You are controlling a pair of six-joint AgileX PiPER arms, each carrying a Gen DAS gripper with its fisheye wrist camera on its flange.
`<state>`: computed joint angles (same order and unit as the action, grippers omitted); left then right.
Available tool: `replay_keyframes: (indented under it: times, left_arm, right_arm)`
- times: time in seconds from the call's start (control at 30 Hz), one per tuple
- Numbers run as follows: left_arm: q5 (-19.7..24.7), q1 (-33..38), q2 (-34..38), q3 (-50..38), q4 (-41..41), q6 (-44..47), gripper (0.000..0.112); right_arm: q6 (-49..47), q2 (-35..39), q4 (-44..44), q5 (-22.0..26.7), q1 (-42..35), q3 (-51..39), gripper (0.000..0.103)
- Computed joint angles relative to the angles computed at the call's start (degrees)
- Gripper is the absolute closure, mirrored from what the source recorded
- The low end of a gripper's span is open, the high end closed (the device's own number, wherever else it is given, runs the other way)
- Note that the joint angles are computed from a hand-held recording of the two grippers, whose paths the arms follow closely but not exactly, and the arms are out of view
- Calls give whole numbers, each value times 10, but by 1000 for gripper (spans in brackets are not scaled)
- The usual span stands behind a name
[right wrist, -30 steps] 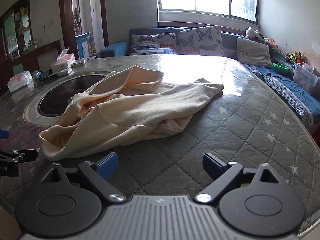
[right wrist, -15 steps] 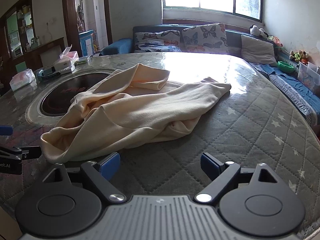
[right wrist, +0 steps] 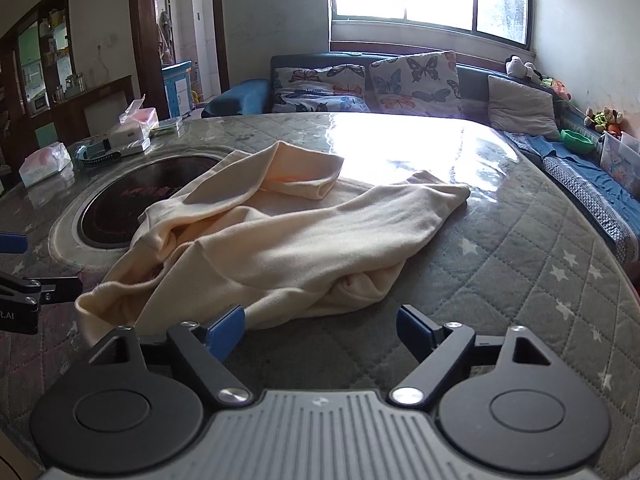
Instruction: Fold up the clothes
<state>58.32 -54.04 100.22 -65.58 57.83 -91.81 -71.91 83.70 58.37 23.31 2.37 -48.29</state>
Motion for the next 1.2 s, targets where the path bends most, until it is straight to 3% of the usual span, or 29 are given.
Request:
replay_keyframes:
  times: [0.27, 0.43, 0.67, 0.97, 1.07, 1.2]
  left_arm:
    - [-47, 55, 49, -85, 34, 70, 14]
    - [-94, 101, 100, -165, 13, 135, 22]
    - [-139, 147, 184, -289, -21, 242, 21]
    - [-154, 193, 300, -461, -133, 403, 21]
    - [-173, 212, 310, -474, -184, 442, 22]
    - [-199, 227, 315, -470, -239, 484, 39]
  right_arm:
    - [51, 72, -41, 22, -9, -108, 31]
    - [110, 134, -80, 38, -16, -189, 40]
    - [205, 234, -158, 62, -14, -320, 49]
    - [317, 345, -247, 119, -6, -490, 57]
    - [331, 371, -270, 136, 2, -531, 59]
    - [346, 399, -295, 154, 14, -572, 61]
